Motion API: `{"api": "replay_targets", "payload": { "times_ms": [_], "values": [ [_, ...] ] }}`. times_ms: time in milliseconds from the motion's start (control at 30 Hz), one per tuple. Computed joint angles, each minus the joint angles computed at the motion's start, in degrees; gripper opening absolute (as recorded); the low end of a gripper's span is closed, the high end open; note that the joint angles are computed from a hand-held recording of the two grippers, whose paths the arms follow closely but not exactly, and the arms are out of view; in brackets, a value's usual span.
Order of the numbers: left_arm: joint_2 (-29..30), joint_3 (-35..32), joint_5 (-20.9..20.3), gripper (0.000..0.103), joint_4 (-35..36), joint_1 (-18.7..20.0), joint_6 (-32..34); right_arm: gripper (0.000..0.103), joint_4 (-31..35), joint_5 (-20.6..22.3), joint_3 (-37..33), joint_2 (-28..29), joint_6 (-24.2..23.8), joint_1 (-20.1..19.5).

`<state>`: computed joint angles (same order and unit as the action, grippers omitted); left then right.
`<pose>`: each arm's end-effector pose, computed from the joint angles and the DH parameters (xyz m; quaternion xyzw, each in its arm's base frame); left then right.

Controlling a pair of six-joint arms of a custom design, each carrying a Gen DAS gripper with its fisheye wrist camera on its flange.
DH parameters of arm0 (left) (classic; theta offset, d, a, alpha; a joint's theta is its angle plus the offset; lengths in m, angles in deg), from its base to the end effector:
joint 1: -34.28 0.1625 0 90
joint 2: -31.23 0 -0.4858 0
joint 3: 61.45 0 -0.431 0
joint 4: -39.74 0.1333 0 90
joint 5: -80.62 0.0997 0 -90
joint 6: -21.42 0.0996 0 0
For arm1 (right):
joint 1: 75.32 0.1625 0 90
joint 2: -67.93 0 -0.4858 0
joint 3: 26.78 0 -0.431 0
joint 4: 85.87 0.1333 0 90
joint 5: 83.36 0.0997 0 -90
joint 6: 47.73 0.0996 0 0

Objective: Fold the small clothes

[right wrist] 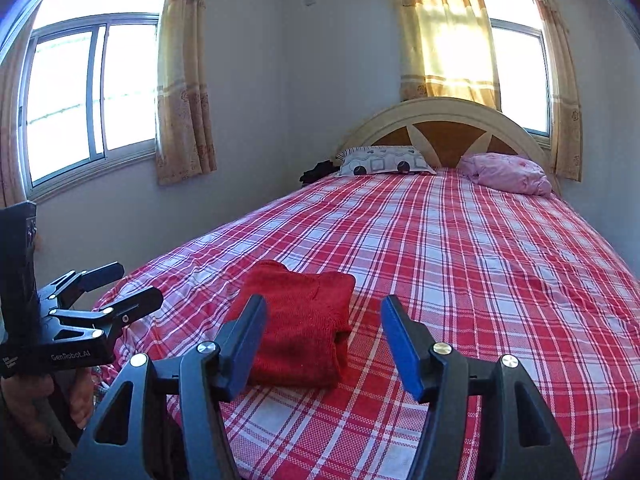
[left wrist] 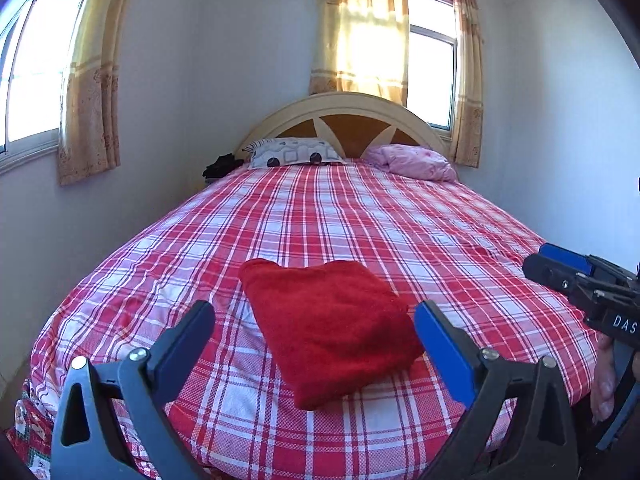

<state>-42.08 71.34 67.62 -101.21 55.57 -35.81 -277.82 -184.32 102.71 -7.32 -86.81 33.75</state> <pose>-0.3391 -0.3793 0.2196 0.1241 0.7719 -0.5265 0.3340 0.2763 -0.4494 0.2905 0.4087 -0.8144 0.3813 0.1560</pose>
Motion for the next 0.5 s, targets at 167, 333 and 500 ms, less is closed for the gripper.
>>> {"api": "replay_targets", "payload": {
  "times_ms": [167,333,500],
  "values": [
    [0.3,-0.2,0.3,0.102,0.1,-0.5,-0.1,0.060,-0.2,0.3,0.5,-0.3,-0.1,-0.2],
    [0.5,-0.4,0.2,0.102,1.7,-1.1,-1.6,0.061,-0.4,0.3,0.7,-0.5,-0.2,-0.3],
    [0.5,-0.5,0.2,0.102,2.3,-1.2,-1.9,0.061,-0.7,0.2,0.8,-0.6,-0.5,-0.2]
  ]
}}
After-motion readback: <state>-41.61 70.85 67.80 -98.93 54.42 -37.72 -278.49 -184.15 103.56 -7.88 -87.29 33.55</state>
